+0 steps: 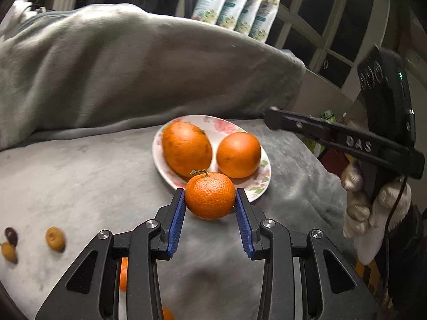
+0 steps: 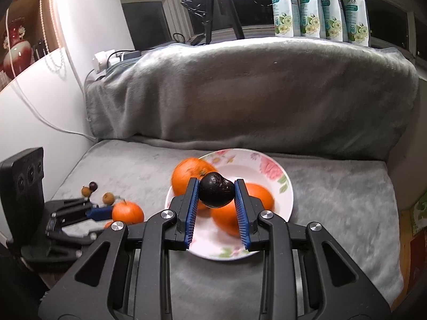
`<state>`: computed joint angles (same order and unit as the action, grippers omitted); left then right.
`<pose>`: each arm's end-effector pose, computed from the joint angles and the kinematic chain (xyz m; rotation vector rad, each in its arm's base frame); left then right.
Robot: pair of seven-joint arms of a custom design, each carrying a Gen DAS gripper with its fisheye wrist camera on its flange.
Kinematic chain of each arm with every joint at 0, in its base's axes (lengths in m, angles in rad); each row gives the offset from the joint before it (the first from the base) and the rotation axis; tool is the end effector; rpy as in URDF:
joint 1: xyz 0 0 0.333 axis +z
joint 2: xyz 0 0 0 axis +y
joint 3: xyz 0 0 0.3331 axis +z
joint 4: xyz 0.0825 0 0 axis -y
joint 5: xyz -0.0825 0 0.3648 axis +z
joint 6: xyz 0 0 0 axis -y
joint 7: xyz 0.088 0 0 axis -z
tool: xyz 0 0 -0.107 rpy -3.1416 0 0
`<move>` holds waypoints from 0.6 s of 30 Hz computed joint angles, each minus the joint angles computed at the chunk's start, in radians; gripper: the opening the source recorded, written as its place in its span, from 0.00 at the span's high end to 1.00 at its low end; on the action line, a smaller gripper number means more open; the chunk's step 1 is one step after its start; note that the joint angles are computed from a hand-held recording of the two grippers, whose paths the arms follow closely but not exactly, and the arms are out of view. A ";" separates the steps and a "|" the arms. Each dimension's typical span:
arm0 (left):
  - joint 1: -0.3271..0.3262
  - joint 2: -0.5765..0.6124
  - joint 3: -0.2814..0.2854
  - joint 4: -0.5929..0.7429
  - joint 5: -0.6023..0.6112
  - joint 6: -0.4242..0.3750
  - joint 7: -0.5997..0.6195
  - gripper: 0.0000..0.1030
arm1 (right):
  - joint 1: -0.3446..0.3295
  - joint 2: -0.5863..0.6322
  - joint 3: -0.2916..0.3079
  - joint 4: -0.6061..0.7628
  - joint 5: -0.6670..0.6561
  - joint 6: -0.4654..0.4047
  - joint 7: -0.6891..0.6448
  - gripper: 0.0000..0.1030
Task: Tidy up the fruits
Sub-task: 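Carry the plum to the plate with the right tool while the left tool carries a small mandarin there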
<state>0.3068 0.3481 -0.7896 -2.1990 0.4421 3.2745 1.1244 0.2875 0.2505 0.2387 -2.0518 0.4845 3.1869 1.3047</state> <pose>0.5184 -0.2822 0.4018 -1.5348 2.2237 -1.2100 0.5629 0.2640 0.4468 -1.8153 1.3909 -0.3999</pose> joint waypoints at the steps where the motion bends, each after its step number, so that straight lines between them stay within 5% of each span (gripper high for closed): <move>1: -0.006 0.008 0.001 0.008 0.002 -0.007 0.004 0.66 | 0.007 0.006 -0.012 0.007 -0.006 -0.004 0.005 0.73; 6: -0.049 0.038 0.015 0.048 -0.025 -0.040 0.044 0.66 | 0.023 0.046 -0.056 0.057 -0.034 -0.034 0.027 0.73; 18: -0.148 0.063 0.078 0.099 -0.137 -0.084 0.152 0.66 | -0.014 0.118 -0.042 0.135 -0.025 -0.082 0.014 0.73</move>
